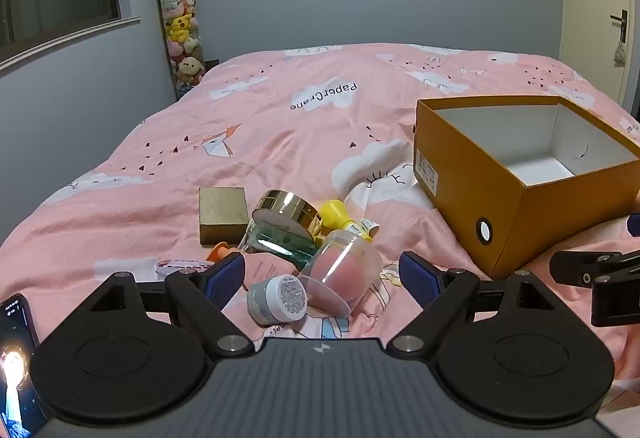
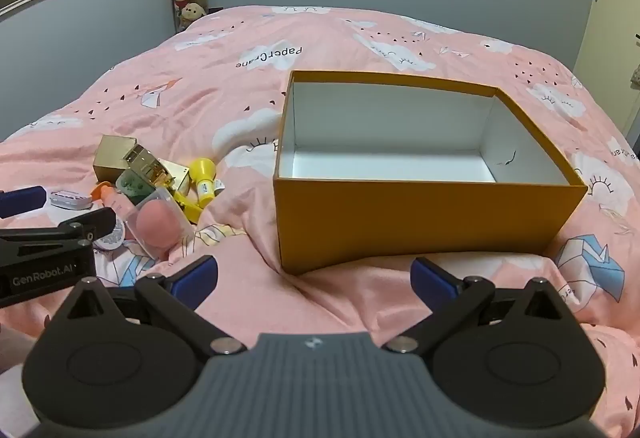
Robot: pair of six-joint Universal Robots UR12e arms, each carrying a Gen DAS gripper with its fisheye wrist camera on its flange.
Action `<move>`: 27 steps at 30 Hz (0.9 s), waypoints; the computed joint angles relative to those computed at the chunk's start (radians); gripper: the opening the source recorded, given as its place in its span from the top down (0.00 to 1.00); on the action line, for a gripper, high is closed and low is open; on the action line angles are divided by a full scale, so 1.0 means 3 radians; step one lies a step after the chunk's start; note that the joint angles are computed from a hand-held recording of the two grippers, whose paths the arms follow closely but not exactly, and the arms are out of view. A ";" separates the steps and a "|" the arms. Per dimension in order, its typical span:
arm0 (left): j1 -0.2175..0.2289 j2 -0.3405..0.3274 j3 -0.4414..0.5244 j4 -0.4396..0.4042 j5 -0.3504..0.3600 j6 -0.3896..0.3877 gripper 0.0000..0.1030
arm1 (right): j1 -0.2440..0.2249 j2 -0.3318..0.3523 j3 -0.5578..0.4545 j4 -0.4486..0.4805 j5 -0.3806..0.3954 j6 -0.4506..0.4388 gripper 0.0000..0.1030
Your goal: Organize rigid objects
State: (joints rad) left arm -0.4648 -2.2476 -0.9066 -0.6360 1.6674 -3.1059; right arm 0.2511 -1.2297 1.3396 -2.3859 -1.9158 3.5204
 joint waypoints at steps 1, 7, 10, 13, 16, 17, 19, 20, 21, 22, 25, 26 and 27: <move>0.0001 0.0000 0.0001 0.0004 -0.0005 -0.0013 0.02 | -0.0003 -0.0002 0.0009 -0.0027 0.0009 0.0010 0.02; 0.0010 0.0007 -0.0011 0.0020 -0.0077 -0.0065 0.02 | -0.0005 -0.0004 0.0002 0.0007 0.0035 0.0020 0.02; 0.0001 0.0005 -0.0017 -0.0016 -0.0024 -0.0037 0.02 | 0.0003 0.0005 0.0002 0.0014 0.0034 0.0030 0.02; -0.0002 0.0005 -0.0005 -0.0042 -0.0019 -0.0028 0.01 | 0.0018 0.0012 -0.0010 0.0035 0.0032 0.0044 0.02; -0.0003 -0.0011 0.0020 -0.0060 -0.0013 -0.0022 0.02 | -0.0012 -0.0001 -0.0005 0.0058 0.0092 0.0052 0.02; -0.0005 -0.0013 0.0021 -0.0059 -0.0010 -0.0022 0.02 | -0.0013 0.0000 -0.0007 0.0064 0.0095 0.0056 0.02; -0.0003 -0.0012 0.0020 -0.0059 -0.0014 -0.0023 0.02 | -0.0013 0.0002 -0.0011 0.0077 0.0096 0.0064 0.02; -0.0003 -0.0011 0.0019 -0.0059 -0.0012 -0.0023 0.02 | -0.0014 0.0004 -0.0015 0.0086 0.0100 0.0070 0.02; -0.0002 -0.0011 0.0019 -0.0058 -0.0014 -0.0022 0.02 | -0.0015 0.0003 -0.0014 0.0088 0.0105 0.0076 0.02; -0.0002 -0.0011 0.0019 -0.0058 -0.0014 -0.0022 0.02 | -0.0016 0.0002 -0.0013 0.0090 0.0106 0.0084 0.02; -0.0003 -0.0010 0.0016 -0.0053 -0.0015 -0.0013 0.02 | -0.0019 0.0000 -0.0012 0.0096 0.0107 0.0098 0.02; -0.0005 -0.0011 0.0015 -0.0048 -0.0014 -0.0006 0.02 | -0.0020 -0.0002 -0.0008 0.0095 0.0109 0.0103 0.02; -0.0007 -0.0013 0.0016 -0.0047 -0.0012 -0.0001 0.02 | -0.0020 -0.0002 -0.0009 0.0101 0.0107 0.0111 0.02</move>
State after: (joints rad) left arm -0.4668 -2.2514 -0.9018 -0.6501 1.6639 -3.1061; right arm 0.2450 -1.2303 1.3370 -2.3557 -1.8838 3.5537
